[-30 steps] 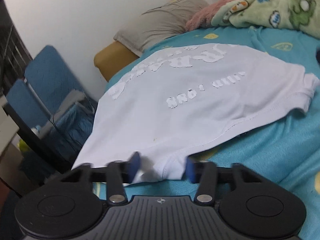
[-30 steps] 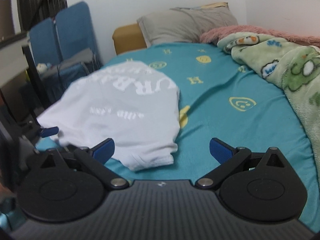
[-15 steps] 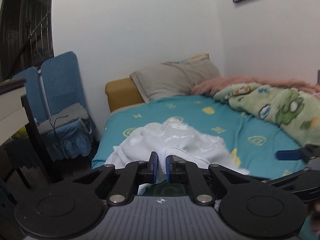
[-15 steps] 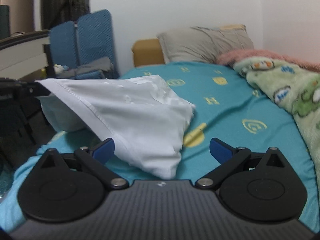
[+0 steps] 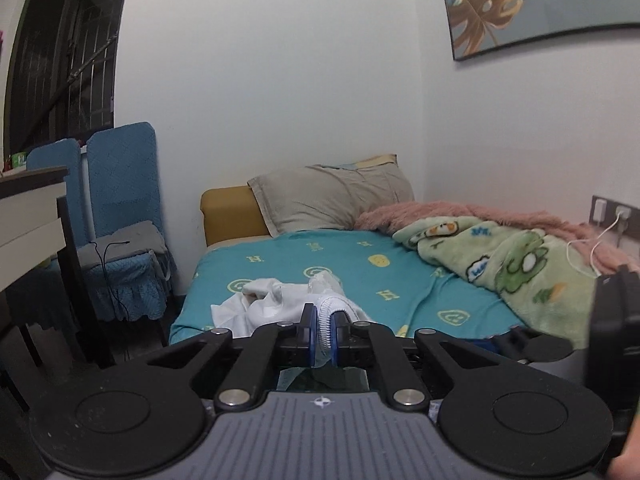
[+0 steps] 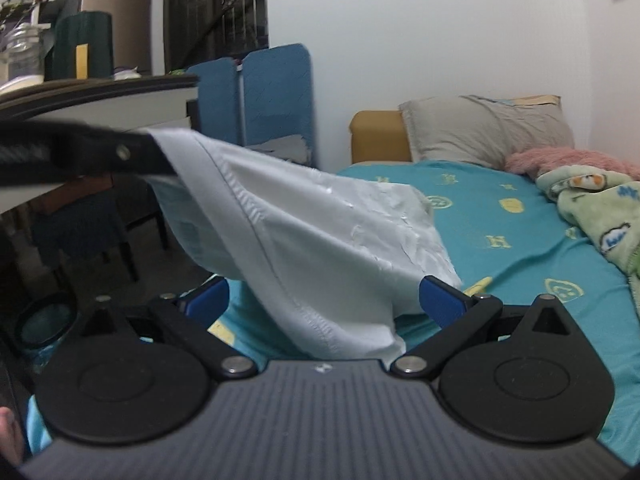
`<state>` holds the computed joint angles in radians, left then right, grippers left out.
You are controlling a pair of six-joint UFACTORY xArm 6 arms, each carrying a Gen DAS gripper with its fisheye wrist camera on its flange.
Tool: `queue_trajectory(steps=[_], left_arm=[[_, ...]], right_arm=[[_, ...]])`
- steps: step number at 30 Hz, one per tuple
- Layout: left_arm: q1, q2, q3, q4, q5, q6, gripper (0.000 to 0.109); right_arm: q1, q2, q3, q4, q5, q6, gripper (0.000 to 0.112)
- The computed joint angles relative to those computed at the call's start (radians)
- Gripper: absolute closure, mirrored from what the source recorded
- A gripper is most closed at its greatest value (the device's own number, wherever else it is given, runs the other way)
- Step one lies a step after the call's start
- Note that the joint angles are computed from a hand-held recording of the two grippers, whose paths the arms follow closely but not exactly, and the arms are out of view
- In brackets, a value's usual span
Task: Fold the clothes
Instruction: 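Lift the T-shirt with the left tool and shake it out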
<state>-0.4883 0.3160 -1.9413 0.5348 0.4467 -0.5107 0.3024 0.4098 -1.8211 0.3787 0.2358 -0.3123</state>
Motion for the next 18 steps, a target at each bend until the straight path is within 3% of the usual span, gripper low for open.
queue_trajectory(steps=[5, 8, 15, 18], left_arm=[[0.017, -0.037, 0.062, -0.053, -0.033, 0.001, 0.101], [0.029, -0.009, 0.031, -0.069, -0.008, 0.008, 0.101], [0.034, 0.067, -0.052, -0.222, 0.088, 0.144, 0.101], [0.026, 0.079, -0.054, -0.221, 0.069, 0.157, 0.102]], right_arm=[[-0.004, 0.096, -0.124, -0.093, 0.09, 0.117, 0.009], [-0.025, 0.131, -0.167, -0.218, 0.124, 0.279, 0.009], [-0.125, 0.141, -0.176, -0.421, 0.051, 0.776, 0.009], [-0.134, 0.163, -0.207, -0.479, 0.095, 0.828, 0.009]])
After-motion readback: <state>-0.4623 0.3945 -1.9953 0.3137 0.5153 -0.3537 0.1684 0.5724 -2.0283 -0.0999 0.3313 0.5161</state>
